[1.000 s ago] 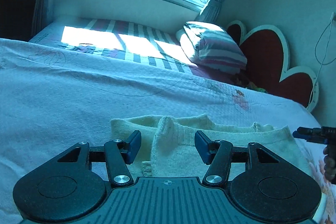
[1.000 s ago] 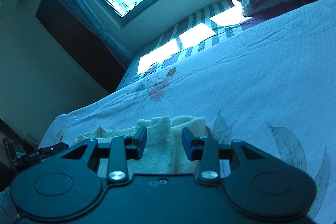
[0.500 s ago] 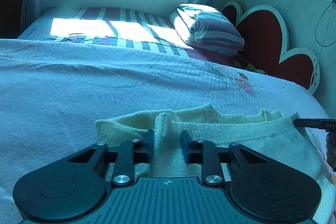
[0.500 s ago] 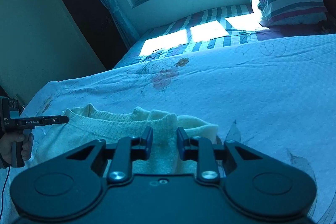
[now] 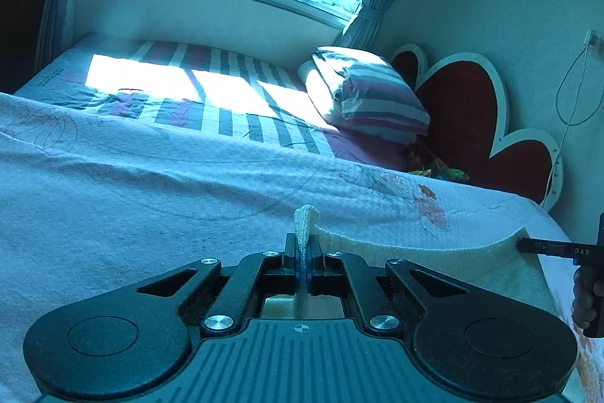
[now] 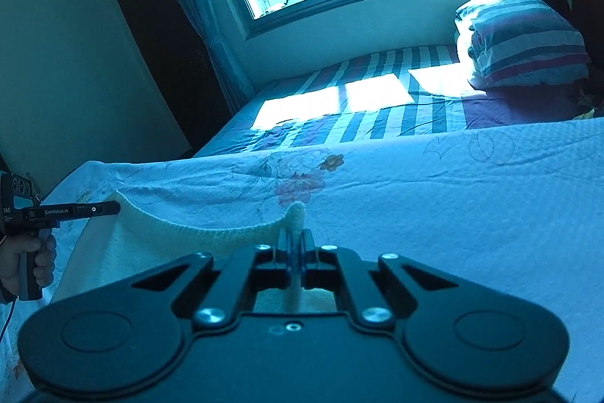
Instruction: Fold small clothes
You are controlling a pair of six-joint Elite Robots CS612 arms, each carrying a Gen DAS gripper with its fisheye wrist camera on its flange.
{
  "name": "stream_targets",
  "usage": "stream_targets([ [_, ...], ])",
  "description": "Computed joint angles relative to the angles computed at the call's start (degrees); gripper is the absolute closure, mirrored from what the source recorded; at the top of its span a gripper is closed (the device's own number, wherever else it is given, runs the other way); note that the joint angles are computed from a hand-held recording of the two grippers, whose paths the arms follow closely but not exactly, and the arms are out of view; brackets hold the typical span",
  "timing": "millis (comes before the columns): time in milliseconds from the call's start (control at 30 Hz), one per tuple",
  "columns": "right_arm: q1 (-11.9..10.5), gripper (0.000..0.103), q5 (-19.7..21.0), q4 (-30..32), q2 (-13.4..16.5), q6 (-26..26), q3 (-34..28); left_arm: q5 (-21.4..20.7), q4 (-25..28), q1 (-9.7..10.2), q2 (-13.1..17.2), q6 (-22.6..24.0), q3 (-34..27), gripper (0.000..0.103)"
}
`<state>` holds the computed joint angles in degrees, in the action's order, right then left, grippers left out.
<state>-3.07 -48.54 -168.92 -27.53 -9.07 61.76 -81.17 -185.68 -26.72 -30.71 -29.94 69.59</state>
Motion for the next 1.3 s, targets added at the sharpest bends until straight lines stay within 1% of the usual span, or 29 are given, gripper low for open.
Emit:
stream_targets([
  [100,0.2,0.098,-1.8,3.1,1.1,1.4,-1.6,0.0,5.8,0.03,0.6,-0.9,-1.2,0.101],
  [200,0.7,0.094,-4.1,8.1,1.7,0.2,-2.7,1.4,5.6,-0.37,0.4,-2.2,-0.6,0.097],
  [233,0.7,0.092,-4.1,7.6,1.7,0.8,-2.5,2.4,5.3,-0.73,-0.3,-3.1,0.5,0.096],
  [267,0.7,0.082,-4.9,6.9,1.2,1.6,-1.8,3.5,4.3,-1.14,-1.3,-3.1,2.1,0.095],
  [300,0.8,0.067,-6.3,5.9,0.3,2.3,-0.6,4.7,3.1,-1.61,-2.3,-2.7,4.0,0.095],
  [333,0.7,0.061,-6.9,3.9,-0.9,3.2,1.4,6.2,1.8,-2.17,-3.7,-2.8,6.4,0.095],
  [367,0.2,0.058,-5.4,0.8,-2.4,4.6,4.4,7.9,0.9,-2.97,-5.5,-3.3,9.4,0.095],
  [400,-0.3,0.06,-3.9,-0.7,-3.9,4.6,7.2,8.6,0.0,-3.78,-7.0,-3.5,12.2,0.095],
  [433,-0.6,0.06,-4.0,-2.1,-5.8,4.0,10.5,9.3,-0.5,-4.54,-8.3,-3.5,14.5,0.095],
  [467,-0.7,0.064,-4.9,-4.0,-7.7,3.6,14.1,10.7,-2.1,-5.71,-9.7,-3.3,17.3,0.095],
  [500,-1.0,0.068,-4.0,-6.3,-9.7,3.2,18.3,11.5,-4.4,-6.72,-10.4,-4.0,19.1,0.095],
  [533,-1.1,0.08,-3.5,-8.2,-11.1,2.9,21.3,12.0,-5.4,-7.73,-11.0,-5.0,20.3,0.095],
  [567,-1.0,0.086,-4.1,-10.4,-12.8,1.9,25.1,12.9,-6.7,-9.06,-11.4,-4.8,21.3,0.095],
  [600,-0.5,0.087,-5.6,-12.9,-14.2,0.6,28.2,13.8,-7.5,-10.31,-11.4,-4.5,21.7,0.095],
  [667,0.6,0.088,-8.0,-16.2,-16.3,-1.6,32.9,14.1,-5.7,-12.38,-11.0,-4.1,20.9,0.095],
  [767,2.4,0.088,-11.5,-19.1,-18.3,-2.2,37.1,11.9,-5.2,-14.35,-9.3,-3.3,19.2,0.095],
  [800,3.0,0.086,-12.9,-20.0,-18.8,-2.9,38.0,12.1,-4.3,-14.75,-8.9,-3.5,18.8,0.095],
  [833,3.6,0.085,-14.5,-20.7,-19.1,-3.2,38.6,12.1,-3.7,-14.91,-8.2,-5.1,18.8,0.095],
  [867,4.4,0.086,-17.3,-19.9,-19.3,-4.4,38.7,13.2,-5.5,-15.25,-7.7,-6.8,19.1,0.095],
  [900,5.3,0.088,-21.7,-16.7,-19.4,-4.9,38.3,13.0,-6.0,-15.29,-7.9,-7.2,19.7,0.095],
  [933,5.7,0.088,-24.1,-14.3,-19.1,-3.8,37.7,12.7,-5.0,-15.31,-8.8,-7.3,20.4,0.095],
  [967,5.6,0.088,-24.1,-14.2,-19.3,-1.1,37.9,13.0,-5.0,-15.42,-9.6,-6.6,21.0,0.095],
  [1000,5.6,0.087,-24.2,-12.9,-19.6,0.7,37.6,13.9,-6.4,-15.63,-10.1,-5.5,21.7,0.095],
  [1067,5.9,0.084,-24.2,-16.3,-20.2,2.1,38.2,14.7,-7.1,-15.79,-10.8,-3.3,22.4,0.095],
  [1133,6.3,0.081,-20.4,-20.1,-19.9,2.7,38.4,13.8,-5.8,-15.61,-10.7,-2.7,22.0,0.094],
  [1200,7.2,0.079,-18.2,-20.1,-18.8,1.4,37.5,10.7,-2.7,-15.1,-10.0,-2.9,20.9,0.094],
  [1233,7.6,0.079,-17.3,-19.4,-18.3,0.0,37.0,10.7,-3.2,-15.08,-9.4,-3.2,20.8,0.094],
  [1267,8.0,0.082,-16.3,-17.7,-17.4,-1.6,36.2,10.6,-5.7,-14.99,-8.9,-4.0,21.2,0.094],
  [1300,8.4,0.083,-16.6,-15.5,-16.8,-2.6,35.5,9.7,-6.0,-14.75,-9.1,-5.2,21.5,0.094],
])
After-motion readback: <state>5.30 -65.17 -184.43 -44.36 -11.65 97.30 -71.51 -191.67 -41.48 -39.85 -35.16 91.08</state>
